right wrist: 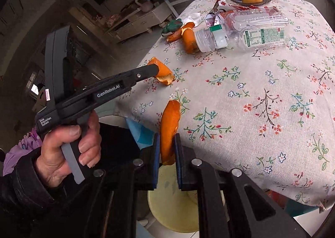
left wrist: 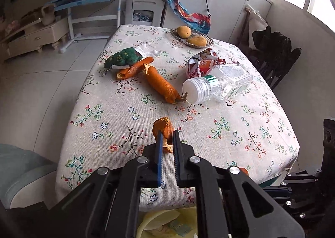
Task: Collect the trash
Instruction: 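Grasp an orange peel with the right gripper while the left gripper grasps another peel, then open the right gripper over the yellow bucket while the left gripper releases its peel there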
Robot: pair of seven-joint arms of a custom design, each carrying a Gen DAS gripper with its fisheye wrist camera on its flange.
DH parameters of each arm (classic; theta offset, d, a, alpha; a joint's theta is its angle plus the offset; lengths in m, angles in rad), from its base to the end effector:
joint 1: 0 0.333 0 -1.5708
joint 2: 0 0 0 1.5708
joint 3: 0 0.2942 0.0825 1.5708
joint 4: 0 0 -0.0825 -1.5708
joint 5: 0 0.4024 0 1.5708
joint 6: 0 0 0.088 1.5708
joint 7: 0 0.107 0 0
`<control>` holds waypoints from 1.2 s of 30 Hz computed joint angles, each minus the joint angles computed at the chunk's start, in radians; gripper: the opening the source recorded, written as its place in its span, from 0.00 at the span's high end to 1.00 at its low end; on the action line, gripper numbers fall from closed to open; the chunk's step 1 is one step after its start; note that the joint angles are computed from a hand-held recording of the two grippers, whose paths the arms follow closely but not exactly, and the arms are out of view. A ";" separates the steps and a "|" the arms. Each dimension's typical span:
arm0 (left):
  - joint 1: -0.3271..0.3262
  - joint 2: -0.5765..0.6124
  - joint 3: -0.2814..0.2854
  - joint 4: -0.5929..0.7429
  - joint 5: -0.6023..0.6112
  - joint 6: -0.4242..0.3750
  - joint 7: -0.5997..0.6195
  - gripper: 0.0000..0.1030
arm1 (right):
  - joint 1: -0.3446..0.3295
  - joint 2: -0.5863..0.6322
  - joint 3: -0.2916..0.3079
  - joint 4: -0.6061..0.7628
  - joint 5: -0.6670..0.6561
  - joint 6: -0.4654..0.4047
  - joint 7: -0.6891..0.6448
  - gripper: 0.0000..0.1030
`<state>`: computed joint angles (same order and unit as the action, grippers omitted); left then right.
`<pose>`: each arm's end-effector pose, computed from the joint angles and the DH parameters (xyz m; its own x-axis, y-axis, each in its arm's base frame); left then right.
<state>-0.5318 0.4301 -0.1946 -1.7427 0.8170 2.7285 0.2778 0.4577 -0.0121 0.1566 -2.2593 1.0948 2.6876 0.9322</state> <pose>0.5150 -0.4753 0.3590 -0.1184 -0.9758 0.1839 -0.7835 -0.0219 -0.6210 0.4730 0.2987 0.3677 0.4141 -0.7420 -0.5272 -0.8764 -0.1685 -0.4512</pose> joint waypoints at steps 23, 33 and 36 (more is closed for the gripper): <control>0.008 0.041 0.007 0.026 -0.075 0.049 0.062 0.71 | 0.022 -0.014 0.009 -0.035 -0.046 -0.026 0.009 0.86; -0.020 0.106 -0.012 0.121 -0.067 -0.118 0.152 0.68 | 0.022 0.008 0.009 -0.017 -0.060 -0.033 0.015 0.86; 0.006 0.078 -0.025 0.073 -0.101 -0.052 0.176 0.85 | 0.019 0.003 0.009 -0.022 -0.062 -0.038 0.017 0.86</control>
